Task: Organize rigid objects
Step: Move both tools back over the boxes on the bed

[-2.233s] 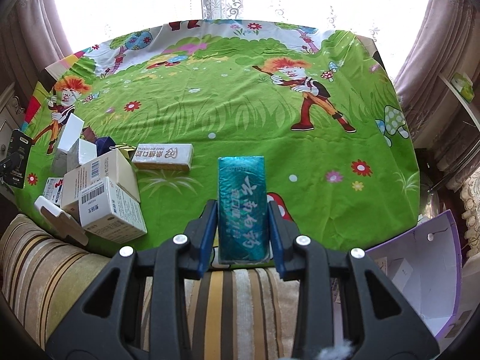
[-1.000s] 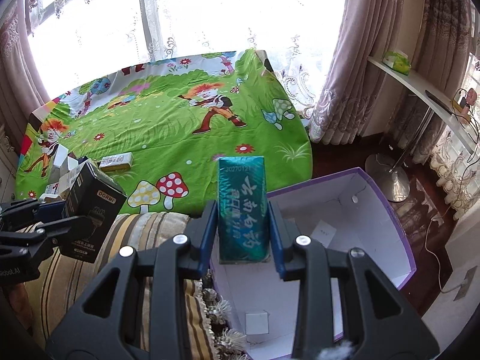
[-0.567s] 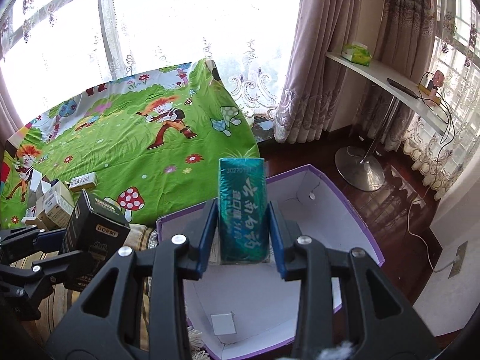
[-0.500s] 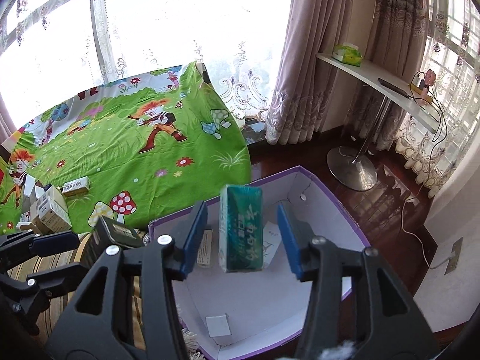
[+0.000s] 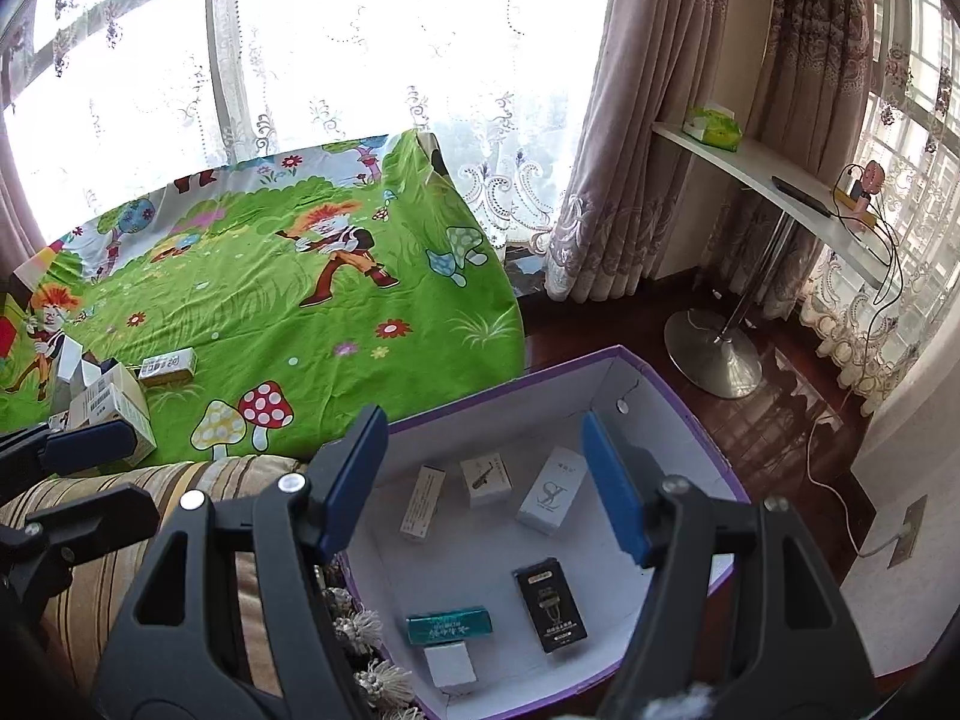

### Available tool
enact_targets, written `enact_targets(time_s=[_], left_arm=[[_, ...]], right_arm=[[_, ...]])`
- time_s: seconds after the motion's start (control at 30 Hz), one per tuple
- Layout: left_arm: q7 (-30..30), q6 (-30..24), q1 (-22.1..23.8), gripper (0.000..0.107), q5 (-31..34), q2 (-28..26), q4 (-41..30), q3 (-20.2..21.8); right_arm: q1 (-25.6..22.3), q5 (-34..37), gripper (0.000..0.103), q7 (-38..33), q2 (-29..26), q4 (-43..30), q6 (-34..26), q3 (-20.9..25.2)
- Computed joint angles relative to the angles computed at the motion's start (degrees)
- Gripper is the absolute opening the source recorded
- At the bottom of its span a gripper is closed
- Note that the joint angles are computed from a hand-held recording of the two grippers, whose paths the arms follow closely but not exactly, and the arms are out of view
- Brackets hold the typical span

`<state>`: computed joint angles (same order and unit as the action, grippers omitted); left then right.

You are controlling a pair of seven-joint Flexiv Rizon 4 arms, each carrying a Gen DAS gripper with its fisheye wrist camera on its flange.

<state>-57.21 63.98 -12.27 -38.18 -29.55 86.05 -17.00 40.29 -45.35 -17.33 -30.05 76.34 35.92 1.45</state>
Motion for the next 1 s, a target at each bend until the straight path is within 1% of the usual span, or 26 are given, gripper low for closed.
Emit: enact_targets(time_s=[0.07, 0.17, 0.23, 0.33, 0.43, 0.47, 0.5, 0.57, 0.63, 0.7, 0.73, 0.83, 0.9, 0.93, 1.0], left_arm=[[-0.6, 2.9, -0.7, 0.070, 1.1, 0.5, 0.5, 1.0], [-3.8, 7.1, -2.5, 0.074, 5.9, 1.2, 0.7, 4.0], [-5.7, 9.8, -3.0, 0.076, 8.7, 1.7, 1.0, 5.2], [-6.9, 13.7, -3.3, 0.077, 13.3, 2.1, 1.2, 6.6], [-6.8, 15.0, -2.1, 0.077, 15.7, 2.5, 1.2, 6.3], [-6.7, 15.3, -1.4, 0.077, 15.8, 2.6, 1.4, 5.8], [-5.6, 16.8, -0.1, 0.077, 15.1, 2.9, 2.2, 4.2], [-3.0, 21.0, 2.3, 0.077, 13.8, 3.3, 4.1, 1.0], [-1.4, 22.3, 4.1, 0.077, 13.4, 3.8, 5.0, -0.7], [2.2, 22.7, 8.3, 0.077, 10.3, 4.5, 6.6, -5.7], [2.6, 22.7, 9.0, 0.077, 9.3, 4.7, 6.8, -6.3], [1.1, 22.8, 8.0, 0.078, 9.2, 5.0, 6.3, -3.2], [-0.3, 23.1, 7.8, 0.078, 8.9, 5.0, 5.8, -1.6], [-0.2, 23.2, 8.8, 0.078, 8.2, 5.0, 5.9, -2.2], [0.7, 24.8, 11.7, 0.078, 5.5, 5.2, 6.6, -4.9]], right_arm=[[-0.1, -0.3, 0.071, 0.4, 0.2, 0.3, 1.6, 0.0], [0.4, -1.5, 0.075, 1.0, 0.2, 0.0, 1.7, -0.5], [0.9, -2.8, 0.082, 1.6, 0.2, -0.2, 1.8, -0.9], [1.6, -5.2, 0.089, 2.6, 0.1, -0.8, 2.2, -1.6], [2.7, -7.7, 0.098, 3.3, -0.6, -2.5, 0.9, -2.4], [2.9, -8.3, 0.098, 3.4, -0.8, -3.1, 0.7, -2.6], [3.2, -8.8, 0.099, 3.7, -1.2, -3.8, 0.5, -2.8], [3.7, -9.5, 0.101, 4.1, -1.9, -5.1, -0.1, -3.2], [4.2, -10.8, 0.102, 4.9, -2.4, -5.8, 0.0, -3.8], [5.0, -13.2, 0.102, 6.2, -2.8, -6.0, 0.3, -4.8], [5.1, -13.5, 0.102, 6.1, -3.2, -6.6, 0.4, -4.8], [4.3, -11.0, 0.102, 4.3, -5.0, -9.4, 2.8, -3.8], [3.5, -8.3, 0.102, 4.3, -6.0, -10.5, 6.5, -3.2], [3.3, -6.8, 0.102, 4.0, -6.6, -11.3, 8.2, -3.0], [3.6, -3.9, 0.102, 2.0, -8.6, -14.4, 8.6, -3.0]])
